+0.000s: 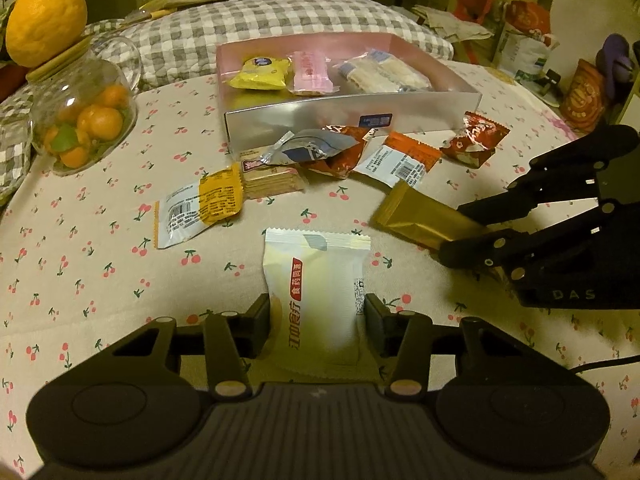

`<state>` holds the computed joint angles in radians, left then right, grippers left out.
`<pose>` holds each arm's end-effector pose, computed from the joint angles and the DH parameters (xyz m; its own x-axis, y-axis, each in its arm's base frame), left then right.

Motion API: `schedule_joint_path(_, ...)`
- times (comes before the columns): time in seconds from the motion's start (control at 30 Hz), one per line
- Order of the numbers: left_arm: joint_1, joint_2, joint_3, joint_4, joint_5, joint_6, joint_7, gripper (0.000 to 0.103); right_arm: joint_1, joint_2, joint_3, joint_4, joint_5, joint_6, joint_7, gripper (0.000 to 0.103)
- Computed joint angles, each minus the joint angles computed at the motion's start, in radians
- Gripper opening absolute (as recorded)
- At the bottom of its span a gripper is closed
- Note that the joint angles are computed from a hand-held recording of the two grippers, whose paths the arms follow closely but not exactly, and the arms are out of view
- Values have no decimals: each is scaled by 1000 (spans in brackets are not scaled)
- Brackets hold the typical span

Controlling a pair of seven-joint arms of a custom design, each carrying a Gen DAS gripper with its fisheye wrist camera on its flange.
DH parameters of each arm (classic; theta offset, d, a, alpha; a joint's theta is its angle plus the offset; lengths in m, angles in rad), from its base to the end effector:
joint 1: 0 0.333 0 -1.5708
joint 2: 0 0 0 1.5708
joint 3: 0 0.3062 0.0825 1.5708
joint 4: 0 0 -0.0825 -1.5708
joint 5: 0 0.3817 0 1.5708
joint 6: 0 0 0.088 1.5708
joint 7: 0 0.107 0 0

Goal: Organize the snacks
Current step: 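Carry the gold bar and white pastry packet into the box and open both tools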

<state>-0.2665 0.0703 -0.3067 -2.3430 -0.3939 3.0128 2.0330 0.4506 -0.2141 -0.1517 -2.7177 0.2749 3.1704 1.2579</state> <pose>0.4764 -0.2727 0.3614 -0.6123 -0.7904 0.0204 -0.6524 0.4905 -0.5777 0.4294 0.1071 0.3587 0.3217 -0.9468 -0.0025 -0.7464 -0.2520 -0.6160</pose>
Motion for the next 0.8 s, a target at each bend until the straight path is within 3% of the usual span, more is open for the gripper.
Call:
schedule_joint_path(0.17, 0, -5, 7, 6, 9, -15, -30, 45, 71, -33, -68, -1, 60, -5, -29, 27)
schedule_joint_path(0.4, 3, -24, 3, 18, -100, -35, 35, 45, 13, -80, -12, -8, 48, -24, 18, 27)
schedule_joint_path(0.8, -17, -34, 22, 58, -142, -55, -7, 44, -105, -104, 66, 4, -19, -48, 147, 27)
